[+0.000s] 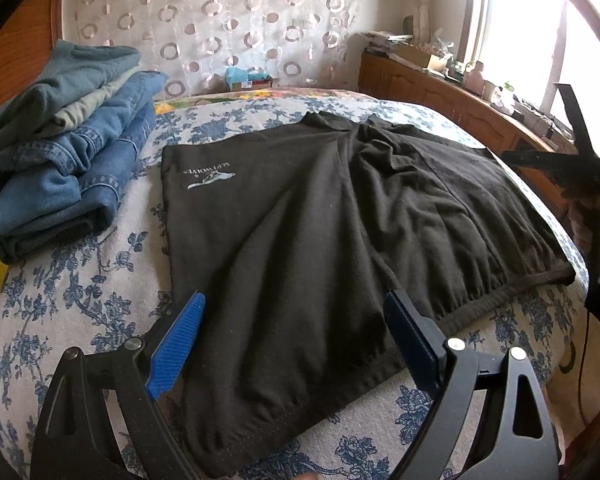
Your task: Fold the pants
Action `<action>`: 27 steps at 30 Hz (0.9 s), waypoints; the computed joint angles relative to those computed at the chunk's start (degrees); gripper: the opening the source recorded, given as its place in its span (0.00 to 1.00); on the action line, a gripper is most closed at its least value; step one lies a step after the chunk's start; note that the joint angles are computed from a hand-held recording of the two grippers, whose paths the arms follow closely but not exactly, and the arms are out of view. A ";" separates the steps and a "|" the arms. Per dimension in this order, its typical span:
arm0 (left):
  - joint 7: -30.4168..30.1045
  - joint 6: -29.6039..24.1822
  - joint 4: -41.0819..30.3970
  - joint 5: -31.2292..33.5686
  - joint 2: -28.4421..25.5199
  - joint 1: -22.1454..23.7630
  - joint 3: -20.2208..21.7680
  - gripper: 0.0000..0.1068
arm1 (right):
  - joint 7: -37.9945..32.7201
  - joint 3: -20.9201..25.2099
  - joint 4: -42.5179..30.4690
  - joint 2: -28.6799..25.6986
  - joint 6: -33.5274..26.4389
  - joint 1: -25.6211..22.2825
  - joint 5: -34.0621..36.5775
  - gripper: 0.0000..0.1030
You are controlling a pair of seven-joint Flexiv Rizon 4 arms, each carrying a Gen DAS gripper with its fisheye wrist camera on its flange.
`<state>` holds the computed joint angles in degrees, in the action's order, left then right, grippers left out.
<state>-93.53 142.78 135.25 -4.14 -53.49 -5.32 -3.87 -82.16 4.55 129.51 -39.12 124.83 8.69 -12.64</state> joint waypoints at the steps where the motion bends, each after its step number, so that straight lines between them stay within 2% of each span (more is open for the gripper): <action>1: 0.16 -0.46 -0.01 -0.52 0.15 -0.34 0.10 0.85 | -0.95 0.38 1.36 0.32 1.46 -0.53 -0.73 0.37; 2: 0.24 -0.69 -0.11 -0.60 0.16 -0.38 0.11 0.85 | -1.99 0.93 3.42 0.81 3.55 -0.98 -1.28 0.47; 4: 0.55 -1.15 -0.07 -1.36 0.35 -1.01 0.36 0.85 | -3.50 1.69 7.37 1.73 7.16 -1.47 -1.64 0.55; 6: 0.93 -1.35 -0.02 -1.93 0.46 -1.65 0.60 0.85 | -4.15 3.10 10.13 1.40 10.42 -3.51 -4.50 0.58; 7: 0.94 -1.18 0.01 -1.71 0.41 -1.57 0.56 0.85 | -4.60 3.55 11.37 1.04 11.99 -4.17 -5.82 0.59; 12: 0.54 0.16 1.33 -0.30 0.83 -0.74 0.41 0.85 | -9.87 3.40 17.22 -1.26 19.94 -1.65 -4.27 0.60; 20: -1.39 6.44 5.98 3.97 1.08 2.32 0.79 0.84 | -13.83 3.31 20.50 -5.44 27.88 -0.88 -2.50 0.60; 24: -1.89 8.42 7.94 3.77 0.57 2.81 1.50 0.77 | -14.58 3.16 22.00 -5.86 29.85 -0.80 -1.76 0.60; 26: -2.54 9.25 8.55 4.81 -0.04 4.03 1.48 0.74 | -14.53 3.49 22.32 -5.65 30.29 0.81 0.40 0.60; 27: -2.84 9.58 8.83 5.16 -0.35 4.53 1.51 0.68 | -14.53 3.47 22.59 -5.87 30.73 0.70 0.43 0.60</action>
